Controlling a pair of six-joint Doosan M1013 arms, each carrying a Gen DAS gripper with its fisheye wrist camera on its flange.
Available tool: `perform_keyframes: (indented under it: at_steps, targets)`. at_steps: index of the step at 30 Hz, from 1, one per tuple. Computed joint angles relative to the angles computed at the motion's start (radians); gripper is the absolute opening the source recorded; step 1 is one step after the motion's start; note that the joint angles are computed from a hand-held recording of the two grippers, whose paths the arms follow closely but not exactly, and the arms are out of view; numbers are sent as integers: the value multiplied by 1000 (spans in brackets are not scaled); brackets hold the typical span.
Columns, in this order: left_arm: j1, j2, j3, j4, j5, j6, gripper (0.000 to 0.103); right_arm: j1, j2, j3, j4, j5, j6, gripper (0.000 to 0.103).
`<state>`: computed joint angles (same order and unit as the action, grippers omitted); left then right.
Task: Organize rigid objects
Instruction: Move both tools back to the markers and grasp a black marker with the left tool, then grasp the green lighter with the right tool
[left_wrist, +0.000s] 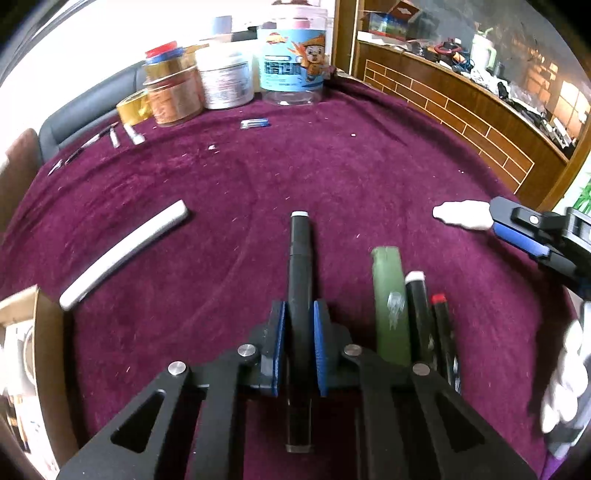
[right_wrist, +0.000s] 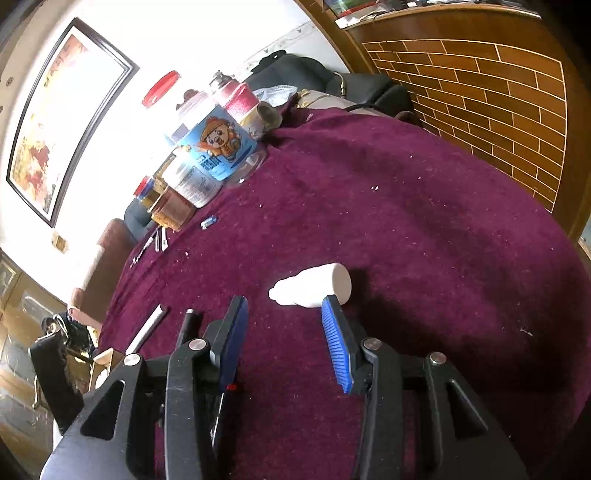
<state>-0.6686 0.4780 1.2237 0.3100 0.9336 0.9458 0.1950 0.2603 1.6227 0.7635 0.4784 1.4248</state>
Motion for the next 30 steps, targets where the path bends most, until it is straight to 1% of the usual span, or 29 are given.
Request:
perform_keyframes:
  at_steps: [3, 5, 8, 10, 11, 12, 13, 14, 16, 17, 18, 20, 23, 27, 30]
  targets:
    - [10, -50, 66, -47, -23, -11, 11, 4, 1, -3, -15, 4, 0, 39]
    - [6, -88, 117, -34, -38, -46, 11, 4, 1, -3, -15, 4, -5, 39]
    - [12, -105, 147, -64, -47, -62, 11, 5, 4, -6, -23, 10, -3, 39]
    - [10, -105, 152, -41, -63, -81, 12, 8, 5, -7, -43, 10, 9, 39]
    - [5, -104, 151, -23, -64, -97, 14, 10, 5, -8, -59, 7, 19, 39]
    - [2, -100, 148, -15, -70, -98, 23, 13, 4, -8, -81, 2, 34, 39]
    - [-2, -96, 147, -2, -79, -96, 28, 15, 4, -8, -97, -2, 43, 39]
    - [-12, -90, 144, 26, -83, -99, 36, 16, 5, -8, -115, -6, 54, 39]
    - [-30, -79, 133, 88, -53, -102, 37, 19, 6, -10, -134, -8, 65, 39]
    - [-31, -80, 135, 87, -59, -95, 29, 21, 7, -12, -149, -8, 73, 39]
    - [-26, -89, 144, 59, -79, -85, 12, 22, 8, -13, -162, -7, 82, 39]
    - [-12, -110, 164, -14, -110, -72, 11, 22, 10, -15, -167, -5, 81, 39]
    - [-11, -154, 204, -13, -158, -108, 11, 23, 11, -15, -175, -8, 77, 39]
    - [-9, -244, 296, -21, -276, -169, 11, 31, 14, -20, -230, -10, 100, 39]
    - [-11, -317, 374, 6, -372, -255, 11, 39, 17, -24, -274, -6, 120, 39]
